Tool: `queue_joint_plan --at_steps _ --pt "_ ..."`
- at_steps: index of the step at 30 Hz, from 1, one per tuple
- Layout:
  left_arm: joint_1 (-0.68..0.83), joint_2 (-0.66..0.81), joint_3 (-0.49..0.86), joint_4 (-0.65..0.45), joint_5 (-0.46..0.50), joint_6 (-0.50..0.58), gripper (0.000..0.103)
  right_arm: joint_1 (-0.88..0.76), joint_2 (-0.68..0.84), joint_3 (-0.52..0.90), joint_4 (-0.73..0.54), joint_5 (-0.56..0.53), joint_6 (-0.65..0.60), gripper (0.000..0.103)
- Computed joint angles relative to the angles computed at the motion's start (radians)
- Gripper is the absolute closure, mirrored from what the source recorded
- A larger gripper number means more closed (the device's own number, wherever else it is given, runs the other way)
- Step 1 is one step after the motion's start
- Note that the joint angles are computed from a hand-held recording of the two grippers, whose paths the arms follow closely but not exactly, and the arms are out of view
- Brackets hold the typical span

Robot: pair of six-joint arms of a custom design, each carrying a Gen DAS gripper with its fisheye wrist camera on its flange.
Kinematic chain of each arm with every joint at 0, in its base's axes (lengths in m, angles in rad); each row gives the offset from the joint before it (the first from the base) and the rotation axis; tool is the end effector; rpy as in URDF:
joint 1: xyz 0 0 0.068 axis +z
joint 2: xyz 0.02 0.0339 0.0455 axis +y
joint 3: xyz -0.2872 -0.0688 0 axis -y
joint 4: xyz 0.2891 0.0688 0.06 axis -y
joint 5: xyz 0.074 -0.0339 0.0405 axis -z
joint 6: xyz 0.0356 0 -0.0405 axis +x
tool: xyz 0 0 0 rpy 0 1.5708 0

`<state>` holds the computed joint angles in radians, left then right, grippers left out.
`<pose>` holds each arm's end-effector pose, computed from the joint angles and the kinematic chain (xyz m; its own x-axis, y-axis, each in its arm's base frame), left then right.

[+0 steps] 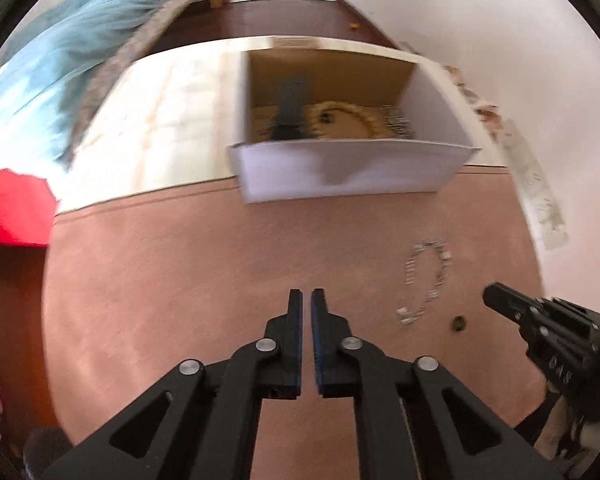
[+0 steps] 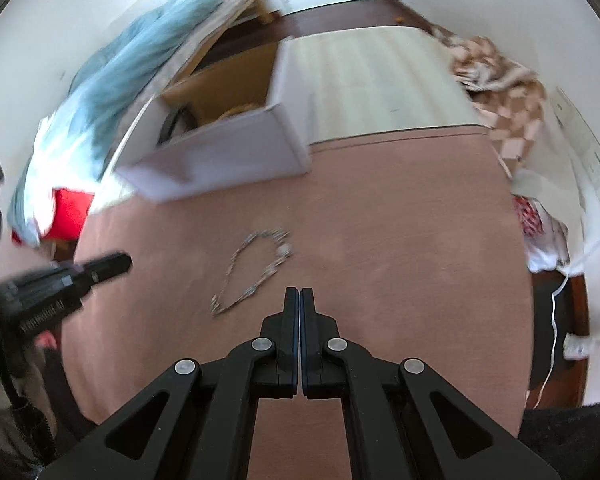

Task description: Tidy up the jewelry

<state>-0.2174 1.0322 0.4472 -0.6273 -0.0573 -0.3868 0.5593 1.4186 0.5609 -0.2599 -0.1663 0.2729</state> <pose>0.1814 -0.0380 0.1478 -0.9207 -0.1823 -0.3452 -0.1637 0.9830 -0.0827 0.2162 0.1423 0.1199 -0.8915 -0.2444 -0.3815 -0.3577 0.8965 0.2613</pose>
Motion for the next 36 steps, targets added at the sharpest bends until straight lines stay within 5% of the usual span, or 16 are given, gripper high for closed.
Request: queue_joint_plan --at_steps 7,9,11,14,18,23,25,26,36 --pt "0.013 0.022 -0.048 -0.040 -0.132 -0.030 0.097 0.144 0.059 0.007 0.012 0.121 0.008 0.102" --pt "0.017 0.039 -0.060 -0.025 -0.139 -0.039 0.085 0.169 0.056 -0.002 0.021 0.157 0.015 0.101" --pt "0.021 0.052 -0.069 -0.011 -0.144 -0.039 0.002 0.180 0.057 0.006 0.010 0.176 0.021 0.101" --pt "0.040 0.023 -0.085 -0.002 -0.133 -0.032 0.000 0.177 0.041 -0.001 0.011 0.168 0.032 0.092" --pt "0.043 0.022 -0.086 -0.001 -0.135 -0.041 0.000 0.170 0.028 -0.014 0.029 0.151 0.023 0.059" --pt "0.025 0.012 -0.097 -0.001 -0.157 -0.066 0.000 0.237 0.054 -0.032 0.070 0.249 0.038 0.060" --pt "0.007 0.008 -0.100 -0.009 -0.165 -0.089 0.000 0.274 0.061 -0.042 0.093 0.321 0.042 0.073" --pt "0.003 0.006 -0.104 -0.011 -0.165 -0.095 0.000 0.277 0.056 -0.055 0.116 0.326 0.038 0.090" --pt "-0.067 -0.014 -0.078 0.029 -0.091 -0.134 0.000 0.119 -0.087 -0.084 0.081 0.220 0.089 0.090"
